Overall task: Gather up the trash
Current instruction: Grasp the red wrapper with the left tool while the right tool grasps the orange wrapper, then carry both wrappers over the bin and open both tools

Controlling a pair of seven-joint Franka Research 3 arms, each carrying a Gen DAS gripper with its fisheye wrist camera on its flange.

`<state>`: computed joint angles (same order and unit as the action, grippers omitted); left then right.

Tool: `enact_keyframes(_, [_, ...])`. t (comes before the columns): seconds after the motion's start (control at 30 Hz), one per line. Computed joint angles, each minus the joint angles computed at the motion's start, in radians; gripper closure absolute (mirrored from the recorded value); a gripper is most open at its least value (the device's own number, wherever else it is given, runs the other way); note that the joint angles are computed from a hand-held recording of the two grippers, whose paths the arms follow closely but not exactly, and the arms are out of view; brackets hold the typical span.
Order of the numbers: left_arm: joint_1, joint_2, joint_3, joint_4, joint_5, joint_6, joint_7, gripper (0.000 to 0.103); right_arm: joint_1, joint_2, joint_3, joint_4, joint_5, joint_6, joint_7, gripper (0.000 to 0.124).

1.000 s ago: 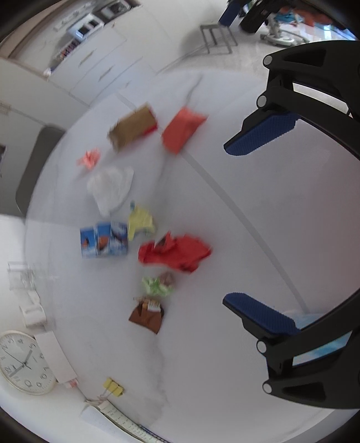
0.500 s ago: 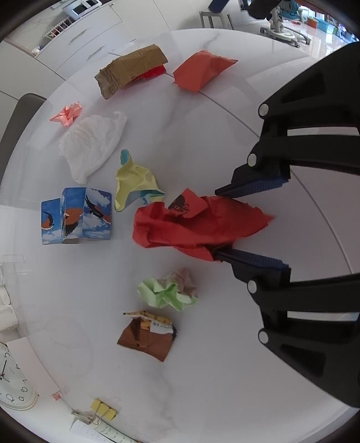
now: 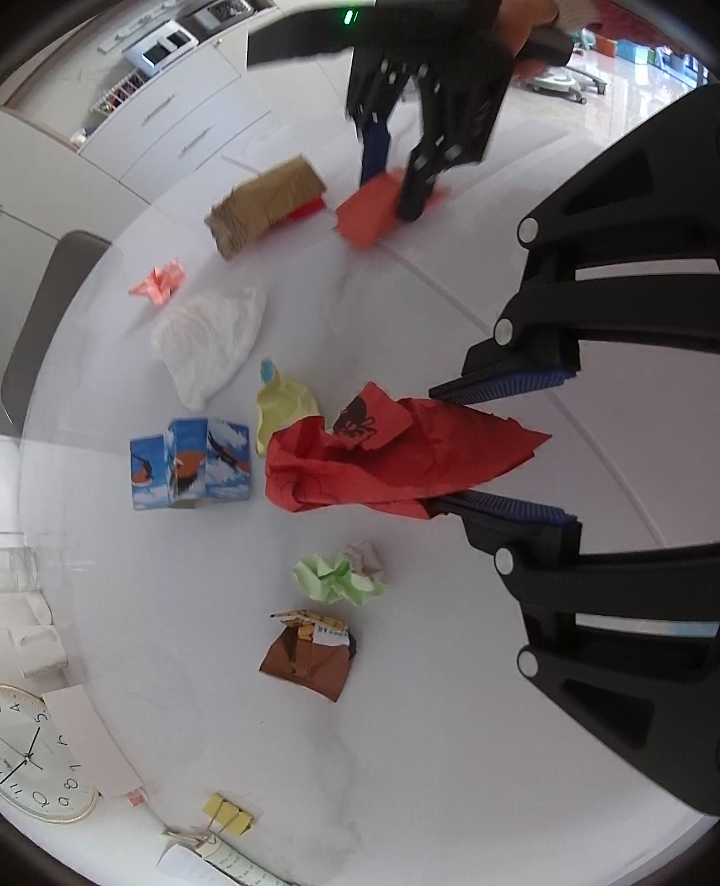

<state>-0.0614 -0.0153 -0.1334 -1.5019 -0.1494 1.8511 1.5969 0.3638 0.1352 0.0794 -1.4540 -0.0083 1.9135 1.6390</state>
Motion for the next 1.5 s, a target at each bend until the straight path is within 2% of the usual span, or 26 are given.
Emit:
enact_keyframes(0.2, [-0.025,-0.064,-0.010,-0.023,-0.040,-0.007,0.041,0.071,-0.032,-0.166,-0.004,-0.177,0.093,0.070,0.091,0.089])
enact_keyframes(0.33, [-0.069,-0.125,-0.017,-0.033,-0.123,-0.042,0.119,0.072,-0.075,-0.395,0.004,-0.377,0.113,0.093,0.208,0.089])
enact_keyframes(0.5, [-0.149,-0.175,-0.036,-0.049,-0.222,-0.073,0.183,0.071,-0.155,-0.687,0.037,-0.562,0.083,0.005,0.336,0.089])
enact_keyframes(0.57, [-0.183,-0.189,-0.050,-0.057,-0.241,-0.078,0.193,0.071,-0.188,-0.805,0.047,-0.630,0.073,-0.061,0.375,0.089])
enact_keyframes(0.67, [-0.232,-0.212,-0.071,-0.075,-0.254,-0.079,0.214,0.071,-0.220,-0.918,0.051,-0.708,0.085,-0.109,0.396,0.089])
enact_keyframes(0.77, [-0.273,-0.223,-0.086,-0.084,-0.259,-0.080,0.213,0.071,-0.240,-1.011,0.049,-0.794,0.108,-0.122,0.398,0.089])
enact_keyframes(0.9, [-0.309,-0.227,-0.105,-0.092,-0.243,-0.074,0.181,0.071,-0.254,-1.078,0.050,-0.896,0.133,-0.095,0.374,0.084])
enact_keyframes(0.93, [-0.315,-0.224,-0.106,-0.088,-0.239,-0.078,0.174,0.071,-0.253,-1.084,0.054,-0.918,0.139,-0.089,0.365,0.066])
enact_keyframes(1.0, [-0.326,-0.221,-0.114,-0.084,-0.223,-0.082,0.154,0.071,-0.262,-1.105,0.069,-0.948,0.132,-0.082,0.361,0.038])
enact_keyframes(1.03, [-0.331,-0.220,-0.115,-0.083,-0.222,-0.085,0.148,0.071,-0.268,-1.120,0.073,-0.960,0.129,-0.086,0.366,0.035])
enact_keyframes(1.1, [-0.340,-0.222,-0.118,-0.085,-0.218,-0.083,0.136,0.071,-0.270,-1.146,0.063,-0.973,0.146,-0.094,0.371,0.034])
enact_keyframes(1.23, [-0.352,-0.213,-0.122,-0.083,-0.213,-0.081,0.127,0.071,-0.305,-1.194,0.064,-0.963,0.128,-0.136,0.387,0.024])
enact_keyframes(1.4, [-0.373,-0.204,-0.137,-0.084,-0.207,-0.076,0.119,0.070,-0.348,-1.231,0.056,-0.942,0.095,-0.188,0.387,0.024])
enact_keyframes(1.47, [-0.380,-0.196,-0.139,-0.079,-0.211,-0.085,0.116,0.065,-0.363,-1.247,0.052,-0.937,0.084,-0.202,0.381,0.024])
enact_keyframes(1.5, [-0.383,-0.186,-0.142,-0.072,-0.212,-0.094,0.111,0.054,-0.369,-1.252,0.052,-0.936,0.081,-0.204,0.379,0.024])
